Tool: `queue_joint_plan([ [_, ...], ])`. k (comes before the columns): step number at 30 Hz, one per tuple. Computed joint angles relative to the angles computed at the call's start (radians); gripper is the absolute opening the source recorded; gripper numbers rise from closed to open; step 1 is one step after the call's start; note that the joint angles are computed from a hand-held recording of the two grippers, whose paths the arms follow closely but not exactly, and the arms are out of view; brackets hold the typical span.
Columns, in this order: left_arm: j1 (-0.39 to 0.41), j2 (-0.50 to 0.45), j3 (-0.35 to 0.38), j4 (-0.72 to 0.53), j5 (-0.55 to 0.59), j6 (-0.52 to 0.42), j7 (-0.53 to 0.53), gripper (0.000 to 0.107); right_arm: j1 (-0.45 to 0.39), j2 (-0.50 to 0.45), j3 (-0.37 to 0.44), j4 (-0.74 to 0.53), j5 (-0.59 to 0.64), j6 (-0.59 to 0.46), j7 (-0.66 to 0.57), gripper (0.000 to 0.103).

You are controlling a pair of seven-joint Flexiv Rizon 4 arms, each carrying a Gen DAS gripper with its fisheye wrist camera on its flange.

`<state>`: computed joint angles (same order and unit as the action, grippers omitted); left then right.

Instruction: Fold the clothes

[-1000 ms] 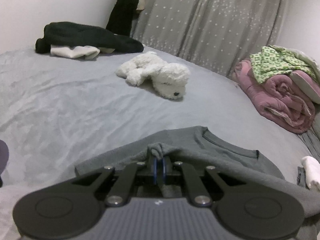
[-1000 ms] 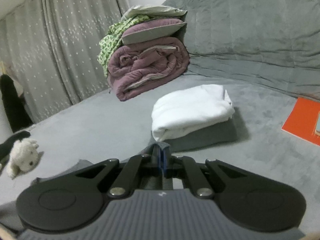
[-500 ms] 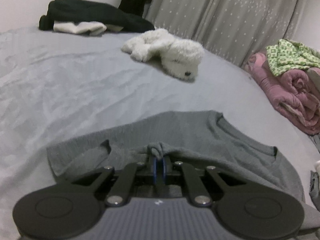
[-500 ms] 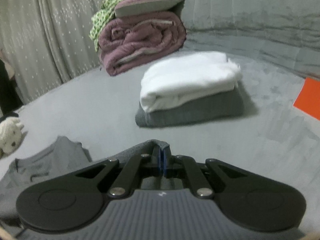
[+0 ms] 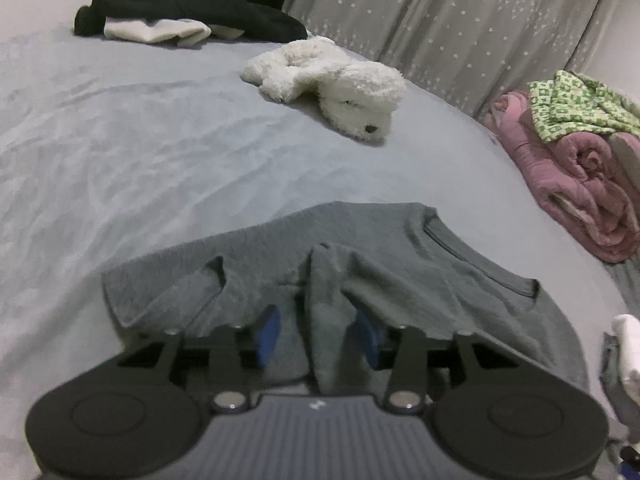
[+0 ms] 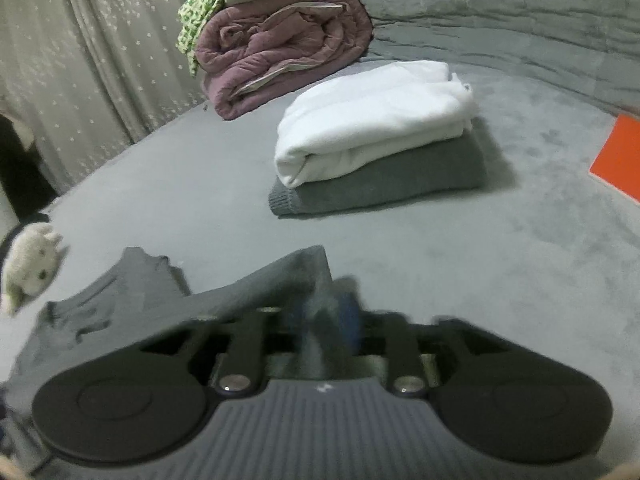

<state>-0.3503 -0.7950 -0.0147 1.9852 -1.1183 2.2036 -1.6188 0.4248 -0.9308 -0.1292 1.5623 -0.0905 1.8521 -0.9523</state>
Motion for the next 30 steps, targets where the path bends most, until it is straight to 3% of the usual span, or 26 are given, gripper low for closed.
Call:
queue_joint_plan([
  [5, 0.020, 0.046, -0.010, 0.068, 0.092, -0.017, -0.080, 0.056, -0.142, 0.039, 0.177, 0.035, -0.075, -0.003, -0.010, 0.048],
  [14, 0.074, 0.131, -0.013, 0.184, 0.341, -0.113, -0.234, 0.057, -0.344, 0.078, 0.417, 0.096, -0.185, -0.084, -0.010, 0.050],
  [20, 0.210, 0.168, -0.097, 0.223, 0.621, -0.173, -0.338, 0.056, -0.413, 0.104, 0.502, 0.133, -0.200, -0.147, -0.055, 0.050],
  [27, 0.227, 0.164, -0.112, 0.188, 0.808, -0.251, -0.356, 0.055, -0.494, 0.129, 0.614, 0.179, -0.199, -0.208, -0.182, 0.050],
  [30, 0.180, 0.151, -0.074, 0.166, 0.815, -0.262, -0.361, 0.054, -0.507, 0.137, 0.641, 0.196, -0.182, -0.221, -0.238, 0.050],
])
